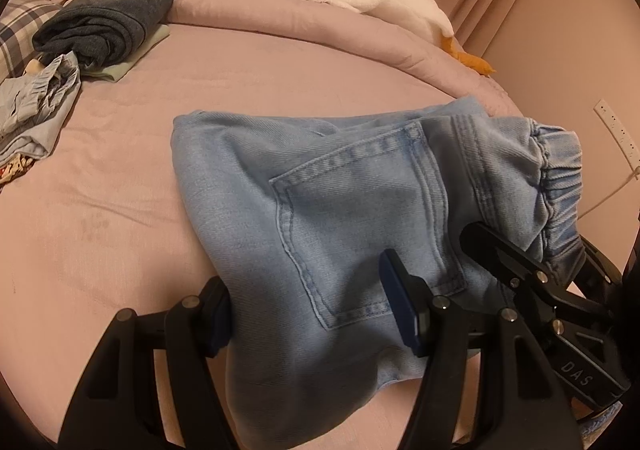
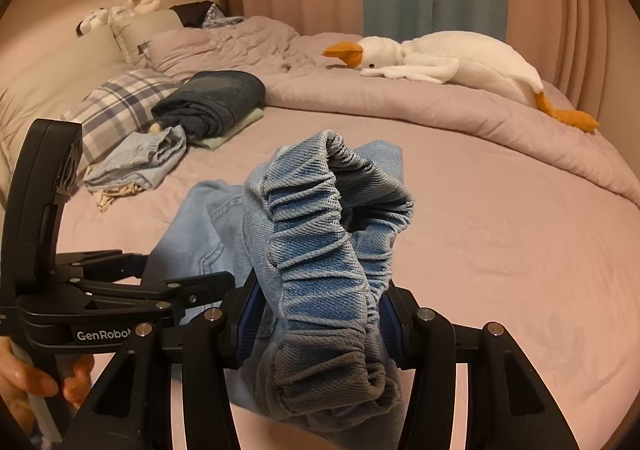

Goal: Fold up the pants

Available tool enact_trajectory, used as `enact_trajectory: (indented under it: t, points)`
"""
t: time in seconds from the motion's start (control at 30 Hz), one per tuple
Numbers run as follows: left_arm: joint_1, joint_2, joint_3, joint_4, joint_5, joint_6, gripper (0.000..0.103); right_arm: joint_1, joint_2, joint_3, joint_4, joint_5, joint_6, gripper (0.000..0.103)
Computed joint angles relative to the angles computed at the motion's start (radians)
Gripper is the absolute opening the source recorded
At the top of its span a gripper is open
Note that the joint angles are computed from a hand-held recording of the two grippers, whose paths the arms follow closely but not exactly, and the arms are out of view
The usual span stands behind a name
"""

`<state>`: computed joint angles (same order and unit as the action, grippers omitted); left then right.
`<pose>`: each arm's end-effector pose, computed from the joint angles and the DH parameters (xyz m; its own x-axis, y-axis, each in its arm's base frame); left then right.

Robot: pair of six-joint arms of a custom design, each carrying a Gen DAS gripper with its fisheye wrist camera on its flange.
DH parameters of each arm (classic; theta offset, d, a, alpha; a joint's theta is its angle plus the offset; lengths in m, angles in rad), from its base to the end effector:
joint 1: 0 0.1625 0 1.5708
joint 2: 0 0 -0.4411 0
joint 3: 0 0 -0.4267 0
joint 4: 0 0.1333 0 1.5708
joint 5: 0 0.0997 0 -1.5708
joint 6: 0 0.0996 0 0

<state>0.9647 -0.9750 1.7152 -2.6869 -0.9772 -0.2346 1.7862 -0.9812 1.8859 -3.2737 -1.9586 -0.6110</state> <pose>-0.2352 -0.6712 0.1996 -0.8996 0.1174 -0.4207 0.3298 0.8141 -0.4780 0.2312 -0.6092 0.2007 -0.7025 -0.3366 0.6270 -0.6742 0.5967 -0.4351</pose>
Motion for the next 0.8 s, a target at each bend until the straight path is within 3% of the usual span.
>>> enact_trajectory:
  t: [0.8]
  points:
    - [0.025,0.087,-0.141,0.042,0.02,0.066,0.064,-0.027,0.037,-0.083,0.022,0.044,0.009,0.053]
